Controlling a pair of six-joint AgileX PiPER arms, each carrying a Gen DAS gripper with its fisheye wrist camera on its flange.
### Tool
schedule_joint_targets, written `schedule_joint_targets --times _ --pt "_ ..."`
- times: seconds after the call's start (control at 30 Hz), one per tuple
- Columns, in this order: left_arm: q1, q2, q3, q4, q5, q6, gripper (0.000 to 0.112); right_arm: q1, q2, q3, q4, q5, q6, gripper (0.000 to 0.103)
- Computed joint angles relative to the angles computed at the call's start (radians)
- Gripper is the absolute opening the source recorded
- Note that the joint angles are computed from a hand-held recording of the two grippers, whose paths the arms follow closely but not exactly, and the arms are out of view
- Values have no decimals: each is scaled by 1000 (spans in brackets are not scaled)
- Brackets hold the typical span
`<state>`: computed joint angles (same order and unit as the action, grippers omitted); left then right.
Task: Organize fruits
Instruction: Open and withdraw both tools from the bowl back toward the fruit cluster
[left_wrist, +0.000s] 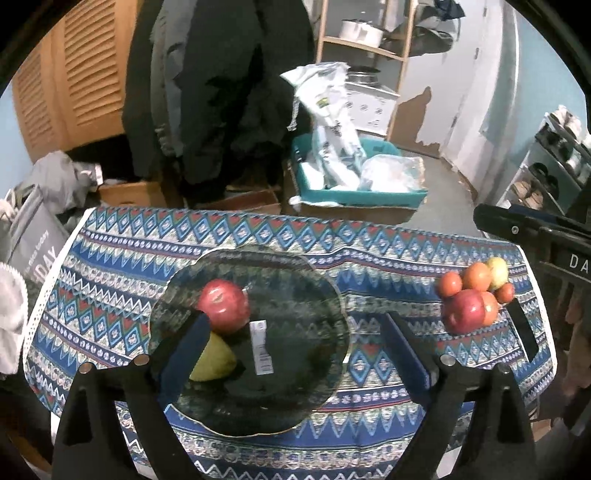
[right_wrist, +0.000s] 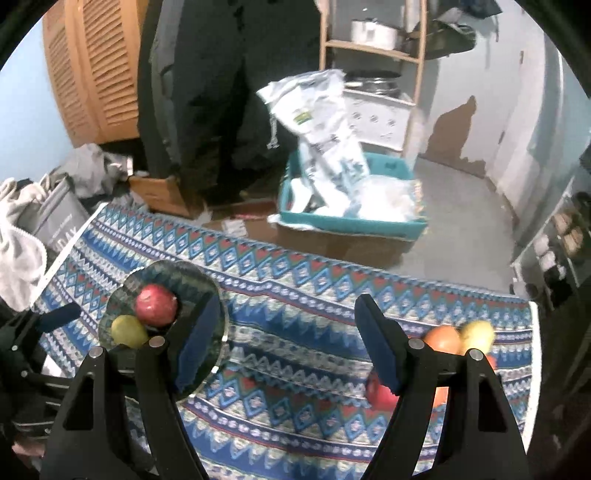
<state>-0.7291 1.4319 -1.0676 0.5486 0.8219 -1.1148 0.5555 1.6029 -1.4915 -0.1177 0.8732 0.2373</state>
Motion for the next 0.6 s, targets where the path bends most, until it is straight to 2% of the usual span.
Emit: schedule_joint_targets --times 0.2,0.6 --pt "-66 32 -86 19 48 -6 100 -57 -93 62 -6 -2 -16 77" --pt "-167 125 -258 41 119 6 100 -198 -234 163 14 -8 -83 79"
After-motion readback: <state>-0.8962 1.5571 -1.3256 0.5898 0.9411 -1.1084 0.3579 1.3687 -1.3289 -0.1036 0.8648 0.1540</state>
